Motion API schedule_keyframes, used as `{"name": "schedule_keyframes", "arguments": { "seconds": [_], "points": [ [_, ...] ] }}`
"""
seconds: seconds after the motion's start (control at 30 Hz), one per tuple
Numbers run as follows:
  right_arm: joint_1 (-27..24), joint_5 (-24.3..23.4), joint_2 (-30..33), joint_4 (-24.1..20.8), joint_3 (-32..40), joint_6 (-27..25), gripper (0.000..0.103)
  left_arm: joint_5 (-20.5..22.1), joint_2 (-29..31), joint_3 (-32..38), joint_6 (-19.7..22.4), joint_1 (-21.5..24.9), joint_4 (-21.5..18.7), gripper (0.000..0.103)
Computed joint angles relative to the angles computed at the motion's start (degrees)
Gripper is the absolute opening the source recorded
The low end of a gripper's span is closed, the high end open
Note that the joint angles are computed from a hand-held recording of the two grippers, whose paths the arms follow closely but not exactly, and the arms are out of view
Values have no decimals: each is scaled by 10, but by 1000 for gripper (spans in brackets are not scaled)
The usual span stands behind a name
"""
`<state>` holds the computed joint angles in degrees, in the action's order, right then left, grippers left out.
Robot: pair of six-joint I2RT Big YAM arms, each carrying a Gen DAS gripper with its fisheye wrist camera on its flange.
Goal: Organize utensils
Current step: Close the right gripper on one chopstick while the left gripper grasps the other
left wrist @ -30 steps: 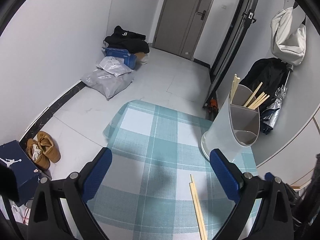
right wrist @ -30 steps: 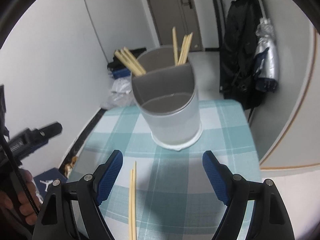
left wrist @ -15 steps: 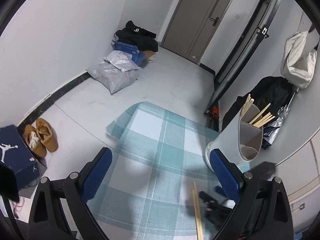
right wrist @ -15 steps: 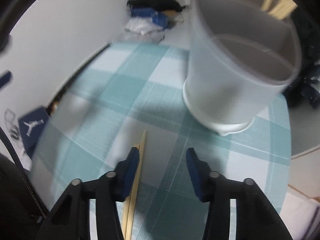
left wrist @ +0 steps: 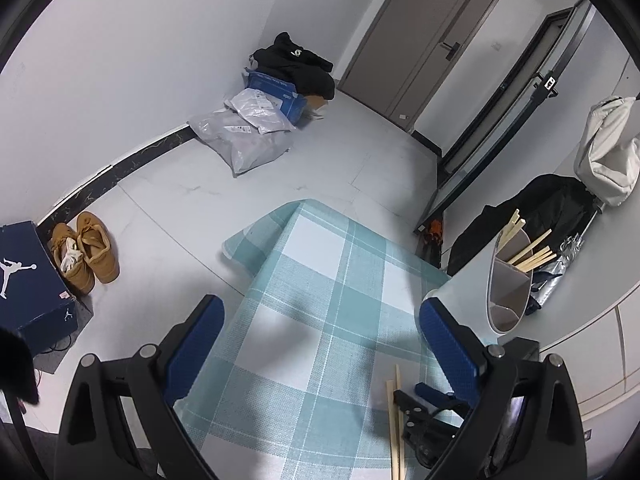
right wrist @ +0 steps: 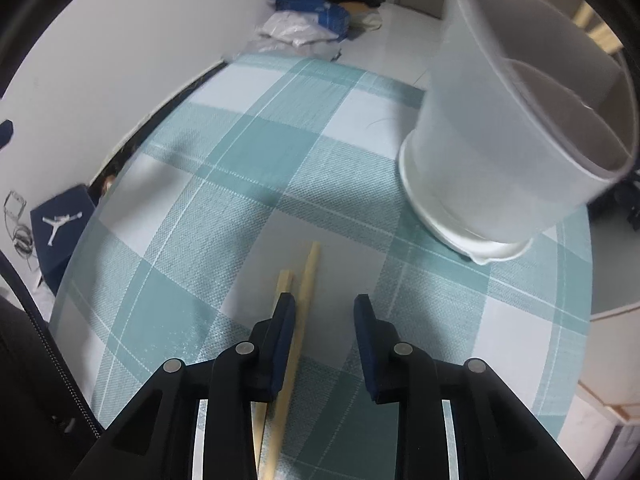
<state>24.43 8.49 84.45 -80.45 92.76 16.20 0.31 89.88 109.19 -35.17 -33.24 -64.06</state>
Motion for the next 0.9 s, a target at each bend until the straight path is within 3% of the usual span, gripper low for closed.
{"name": "schedule_keyframes", "arguments": {
  "seconds": [0.2,0.23,0.3,0.47,0.63,0.9],
  "points": [
    [2,8,26,-6,32,-9,26,-9,-3,-4,3,1,-3,96],
    [2,8,30,-3,35,-10,23,-11,-3,-4,5,1,-2,96],
    [2,0,32,10,35,-11,6,-14,-2,-2,12,-1,-4,96],
    [-7,-17,11,49,7,6,5,-35,-8,-11,35,-6,0,96],
    [-24,-24,-51,109,-40,33,4,-39,-2,-9,43,-14,-10,96],
    [-83,-94,-146,200,-106,107,4,-28,21,19,76,-34,-50,96]
  ]
}}
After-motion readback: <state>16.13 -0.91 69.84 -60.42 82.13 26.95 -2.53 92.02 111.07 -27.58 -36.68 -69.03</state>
